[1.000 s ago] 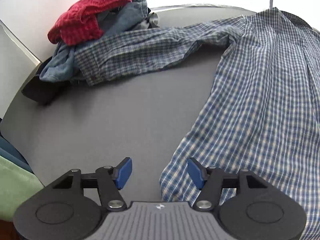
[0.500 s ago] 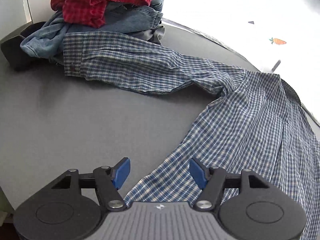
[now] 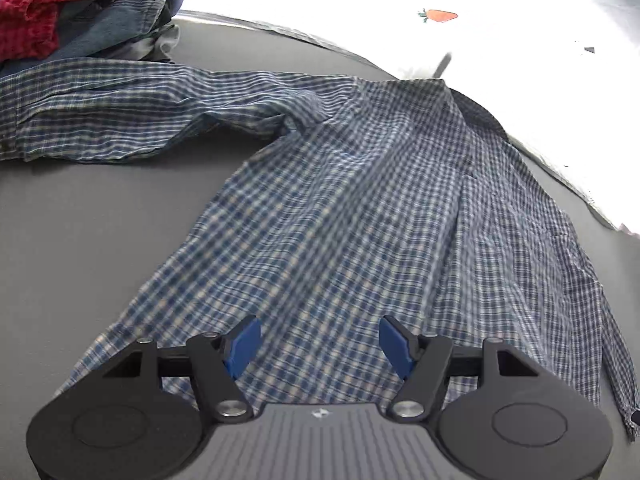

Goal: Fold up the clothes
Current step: 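Reach the right tool to the buttoned sleeve cuff and grasp it, then pull the cuff outward with the right tool, lay it straight, release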

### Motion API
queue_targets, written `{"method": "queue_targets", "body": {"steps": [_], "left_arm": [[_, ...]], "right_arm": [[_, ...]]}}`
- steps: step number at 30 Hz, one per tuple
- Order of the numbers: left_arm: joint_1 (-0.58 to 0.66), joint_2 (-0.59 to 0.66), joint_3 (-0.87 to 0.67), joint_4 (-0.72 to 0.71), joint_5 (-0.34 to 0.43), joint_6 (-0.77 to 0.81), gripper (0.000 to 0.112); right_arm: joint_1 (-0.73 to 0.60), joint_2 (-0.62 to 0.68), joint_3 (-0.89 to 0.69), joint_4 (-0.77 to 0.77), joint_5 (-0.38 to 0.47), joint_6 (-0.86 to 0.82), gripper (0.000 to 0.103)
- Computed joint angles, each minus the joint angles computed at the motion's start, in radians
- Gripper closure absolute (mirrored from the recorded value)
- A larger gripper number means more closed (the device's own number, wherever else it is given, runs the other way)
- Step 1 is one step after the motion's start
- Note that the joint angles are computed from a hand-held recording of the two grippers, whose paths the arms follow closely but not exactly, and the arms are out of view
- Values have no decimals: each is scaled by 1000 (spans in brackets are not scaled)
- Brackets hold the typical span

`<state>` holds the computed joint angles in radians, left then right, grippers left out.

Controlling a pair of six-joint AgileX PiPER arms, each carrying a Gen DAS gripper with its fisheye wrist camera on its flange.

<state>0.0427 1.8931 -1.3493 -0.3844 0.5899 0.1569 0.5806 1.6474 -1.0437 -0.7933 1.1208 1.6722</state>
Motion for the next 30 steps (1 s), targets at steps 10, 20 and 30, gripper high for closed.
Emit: {"method": "queue_targets", "body": {"steps": [10, 20, 30], "left_arm": [[-453, -79, 162, 524, -160, -981, 44], [-763, -50, 51, 837, 69, -1363, 44], [-763, -95, 74, 898, 133, -1371, 44]], "right_arm": [[-717, -253, 459, 5, -731, -216, 27], [-643, -88, 364, -410, -583, -221, 88], [-1012, 70, 105, -370, -642, -385, 77]]}}
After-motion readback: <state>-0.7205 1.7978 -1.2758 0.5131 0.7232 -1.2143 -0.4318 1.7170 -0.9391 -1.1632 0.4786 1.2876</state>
